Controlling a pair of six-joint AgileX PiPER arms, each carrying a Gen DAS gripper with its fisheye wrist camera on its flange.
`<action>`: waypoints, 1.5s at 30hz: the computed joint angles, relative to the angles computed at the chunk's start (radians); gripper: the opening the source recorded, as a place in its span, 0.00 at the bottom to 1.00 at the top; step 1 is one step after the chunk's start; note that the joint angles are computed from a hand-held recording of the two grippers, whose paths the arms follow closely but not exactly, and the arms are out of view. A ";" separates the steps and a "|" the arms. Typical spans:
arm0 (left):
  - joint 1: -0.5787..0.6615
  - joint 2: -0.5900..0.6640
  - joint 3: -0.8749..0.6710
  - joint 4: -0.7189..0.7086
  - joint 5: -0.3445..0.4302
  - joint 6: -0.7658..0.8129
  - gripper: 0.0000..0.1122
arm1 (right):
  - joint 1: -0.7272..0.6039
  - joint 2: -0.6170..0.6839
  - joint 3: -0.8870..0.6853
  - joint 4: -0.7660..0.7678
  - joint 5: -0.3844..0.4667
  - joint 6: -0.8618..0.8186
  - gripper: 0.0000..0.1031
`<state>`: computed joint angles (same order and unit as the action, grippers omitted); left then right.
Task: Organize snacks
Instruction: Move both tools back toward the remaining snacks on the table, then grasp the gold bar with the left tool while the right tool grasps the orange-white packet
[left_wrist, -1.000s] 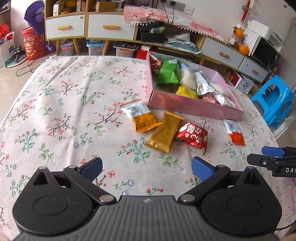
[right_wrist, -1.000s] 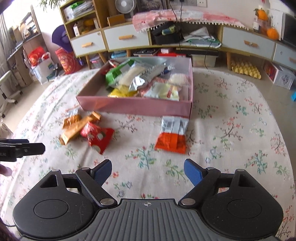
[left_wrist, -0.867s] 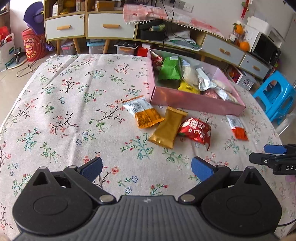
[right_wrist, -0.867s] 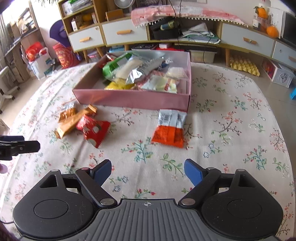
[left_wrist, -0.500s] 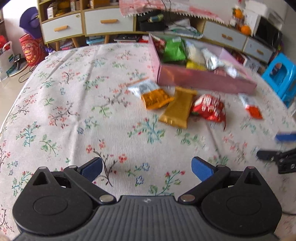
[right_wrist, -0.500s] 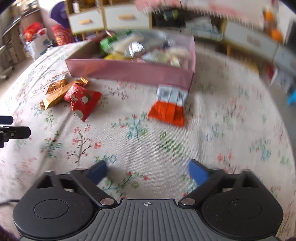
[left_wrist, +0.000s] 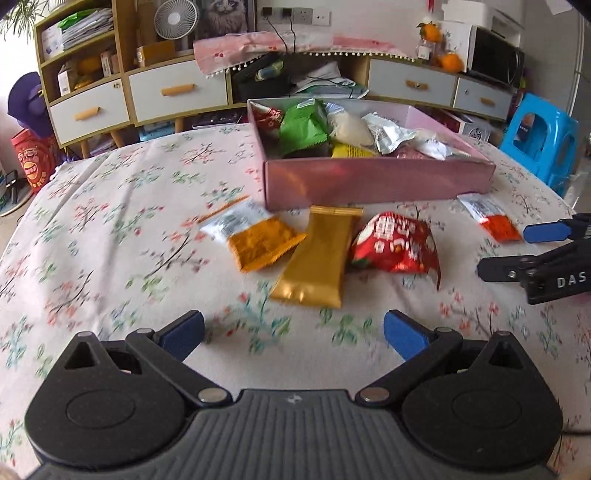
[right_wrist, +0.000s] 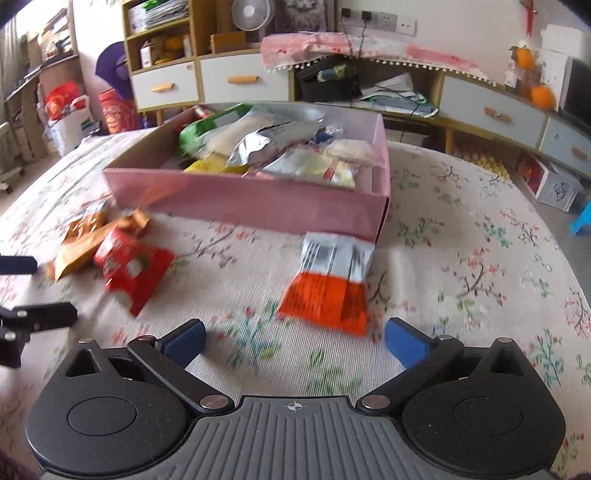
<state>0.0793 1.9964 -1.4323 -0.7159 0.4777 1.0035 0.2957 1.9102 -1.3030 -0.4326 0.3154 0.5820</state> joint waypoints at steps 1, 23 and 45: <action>-0.007 0.010 -0.017 0.013 0.003 -0.022 0.91 | -0.001 0.011 -0.016 -0.014 0.005 0.020 1.00; -0.008 0.019 -0.079 0.048 0.055 -0.088 0.30 | -0.026 0.032 -0.068 0.086 -0.008 -0.122 0.46; 0.048 -0.063 0.000 0.086 0.179 -0.042 0.38 | -0.034 -0.114 0.119 0.222 -0.028 -0.294 0.49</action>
